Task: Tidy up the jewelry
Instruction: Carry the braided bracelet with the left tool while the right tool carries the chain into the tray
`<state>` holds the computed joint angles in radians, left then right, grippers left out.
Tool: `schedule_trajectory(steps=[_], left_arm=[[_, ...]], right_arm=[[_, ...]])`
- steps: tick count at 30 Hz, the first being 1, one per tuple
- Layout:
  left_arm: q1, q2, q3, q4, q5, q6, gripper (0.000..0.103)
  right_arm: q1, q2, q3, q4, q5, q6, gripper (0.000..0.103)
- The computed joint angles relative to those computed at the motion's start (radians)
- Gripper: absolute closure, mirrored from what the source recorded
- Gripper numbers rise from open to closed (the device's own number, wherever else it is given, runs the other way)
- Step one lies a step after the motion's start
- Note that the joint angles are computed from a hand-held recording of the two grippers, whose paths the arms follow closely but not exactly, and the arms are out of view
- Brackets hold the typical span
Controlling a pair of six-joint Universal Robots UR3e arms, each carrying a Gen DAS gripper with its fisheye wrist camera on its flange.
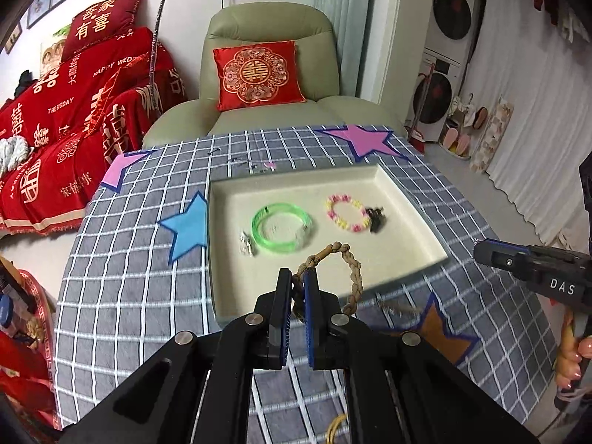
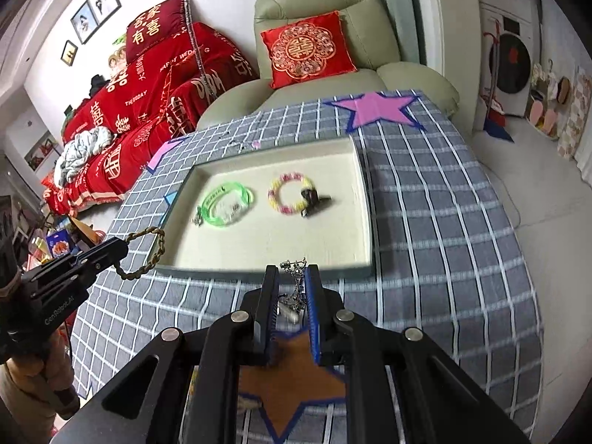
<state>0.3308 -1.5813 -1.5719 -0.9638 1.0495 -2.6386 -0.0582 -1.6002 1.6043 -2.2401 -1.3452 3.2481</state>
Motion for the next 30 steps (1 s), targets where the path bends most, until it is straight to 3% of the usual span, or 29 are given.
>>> schedule_trajectory(steps=[14, 22, 30], left_arm=[[-0.138, -0.378, 0.309, 0.039, 0.163, -0.146, 0.089], [-0.192, -0.495, 0.358, 0.101, 0.271, -0.191, 0.089], [-0.233, -0.523, 0.319, 0.192, 0.366, -0.182, 0.088]], right_arm=[[0.039, 0.44, -0.45, 0.059, -0.023, 0.008, 0.087], [0.054, 0.598, -0.529, 0.043, -0.028, 0.034, 0.087], [0.069, 0.642, -0.514, 0.003, -0.057, 0.037, 0.087]])
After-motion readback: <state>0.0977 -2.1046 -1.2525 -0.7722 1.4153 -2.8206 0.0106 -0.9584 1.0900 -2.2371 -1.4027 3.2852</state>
